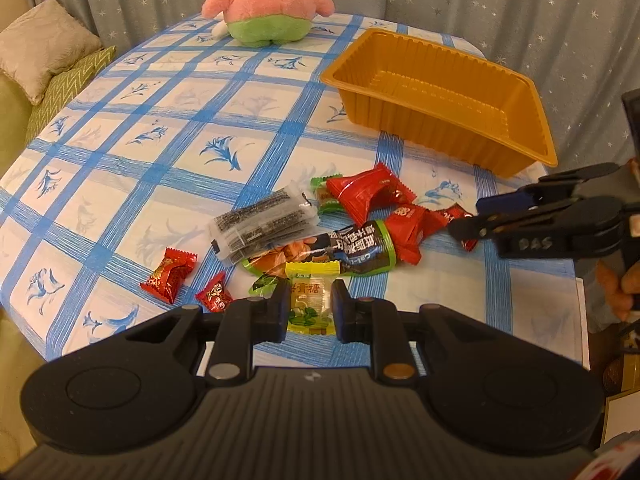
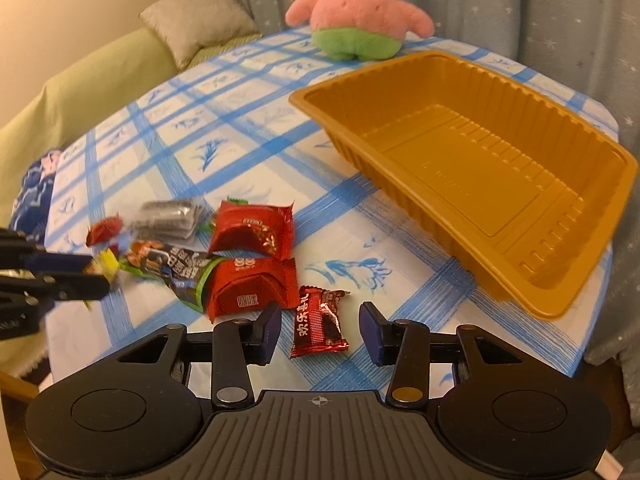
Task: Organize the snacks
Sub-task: 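Grasp the small dark red candy with the right gripper while the left lifts its candy, then carry both held candies over the orange tray with both grippers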
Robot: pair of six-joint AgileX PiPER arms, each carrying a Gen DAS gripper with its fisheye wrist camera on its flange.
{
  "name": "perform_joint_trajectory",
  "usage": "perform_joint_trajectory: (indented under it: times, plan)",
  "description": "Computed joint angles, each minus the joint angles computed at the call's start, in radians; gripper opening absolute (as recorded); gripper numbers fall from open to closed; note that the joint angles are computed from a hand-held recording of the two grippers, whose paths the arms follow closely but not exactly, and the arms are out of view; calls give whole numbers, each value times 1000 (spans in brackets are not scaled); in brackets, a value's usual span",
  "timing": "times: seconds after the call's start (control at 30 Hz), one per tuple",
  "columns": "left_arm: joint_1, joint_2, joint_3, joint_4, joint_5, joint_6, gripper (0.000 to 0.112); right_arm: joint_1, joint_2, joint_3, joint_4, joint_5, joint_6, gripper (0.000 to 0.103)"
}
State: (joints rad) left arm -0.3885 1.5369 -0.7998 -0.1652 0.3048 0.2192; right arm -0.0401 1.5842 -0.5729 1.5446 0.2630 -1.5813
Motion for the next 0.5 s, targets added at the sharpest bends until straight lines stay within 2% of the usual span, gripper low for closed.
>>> perform_joint_trajectory:
  times: [0.13,0.23,0.5]
  plan:
    - [-27,-3,-5,102,2,-126,19,19,31,-6,41,-23,-70,35]
    - [-45,-4,-11,151,4,-194,19,4,31,6,113,-3,-160,29]
    - [-95,8,-48,206,13,-271,19,-100,-61,54,-18,99,-65,25]
